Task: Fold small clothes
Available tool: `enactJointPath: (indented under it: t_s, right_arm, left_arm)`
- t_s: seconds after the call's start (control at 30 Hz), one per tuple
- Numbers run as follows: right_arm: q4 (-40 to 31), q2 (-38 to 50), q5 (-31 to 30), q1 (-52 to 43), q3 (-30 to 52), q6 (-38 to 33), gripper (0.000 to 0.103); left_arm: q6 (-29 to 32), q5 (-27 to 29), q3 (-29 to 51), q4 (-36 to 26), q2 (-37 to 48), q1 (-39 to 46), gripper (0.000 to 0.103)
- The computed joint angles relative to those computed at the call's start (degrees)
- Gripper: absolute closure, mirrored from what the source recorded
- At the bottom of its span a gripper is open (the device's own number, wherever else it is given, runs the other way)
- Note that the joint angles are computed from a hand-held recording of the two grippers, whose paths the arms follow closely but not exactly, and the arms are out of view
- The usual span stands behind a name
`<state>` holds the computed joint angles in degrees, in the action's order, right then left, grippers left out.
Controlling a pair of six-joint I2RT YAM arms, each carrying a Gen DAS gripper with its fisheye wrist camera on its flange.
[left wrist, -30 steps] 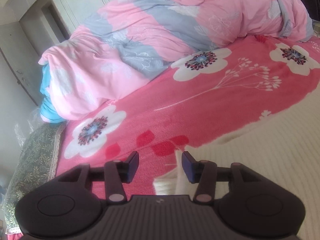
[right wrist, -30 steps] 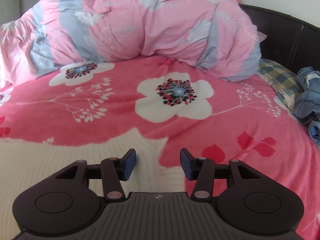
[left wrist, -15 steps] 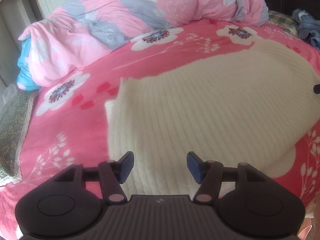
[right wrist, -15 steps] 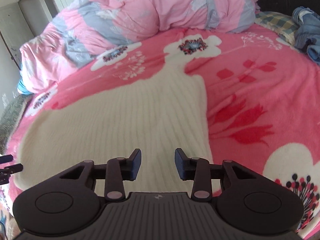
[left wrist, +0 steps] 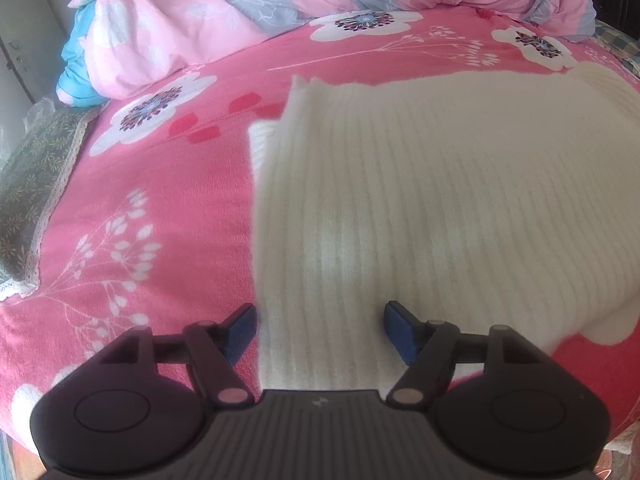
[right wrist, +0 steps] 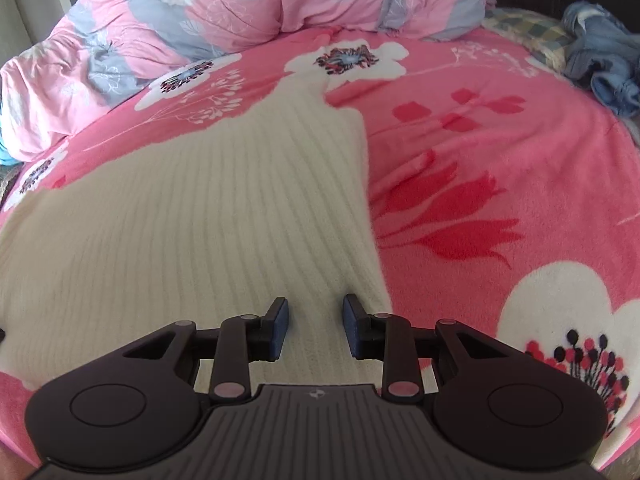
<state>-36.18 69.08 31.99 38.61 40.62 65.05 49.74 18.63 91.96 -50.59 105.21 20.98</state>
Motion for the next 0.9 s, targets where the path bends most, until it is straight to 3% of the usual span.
enactJointPath:
  t_s: [0.17,0.27,0.3,0.4,0.57,0.73,0.83,0.9]
  right_arm:
    - [7.5,-17.2,0.1,-3.6,-6.7,-3.9,0.0]
    - [11.0,-16.9,-4.8,-12.2,-8.6,-7.6,0.0]
    - [14.5,-15.6,-8.1,-16.2,-10.1,-8.9,0.0]
    - [21.6,-11.8,-14.2,-19.2,-12.1,-9.1,0.0]
    - [17.8,-3.1,4.5,-0.2,-4.5,-10.1,0.0]
    - [16.8,3.3,11.4,5.8,-1.2,-15.5,0.0]
    - [22.2,-2.2,6.1,0.8,-6.4,-16.3,0.0]
    - [29.2,-10.3,-2.6,-6.5,-13.3,-16.1,0.0]
  left_arm:
    - [-1.1,1.5,2.3,-1.7,-0.4,0.4,0.016]
    - [-2.4,2.4,2.9,-2.4,-1.1,-0.4,0.009]
    - [-2.8,2.7,2.7,-2.6,-1.5,-0.9,0.002]
    - [-2.7,1.7,-0.2,-0.9,-3.5,-3.3,0.0]
    - [-1.8,-3.5,-6.4,3.8,-6.3,-7.6,0.0]
    - [-3.4,-6.2,-8.1,6.1,-5.9,-9.3,0.0]
    - [-5.2,-6.5,-5.5,4.0,-3.9,-9.3,0.0]
    - [-6.1,-6.3,-4.0,2.8,-2.8,-9.1,0.0]
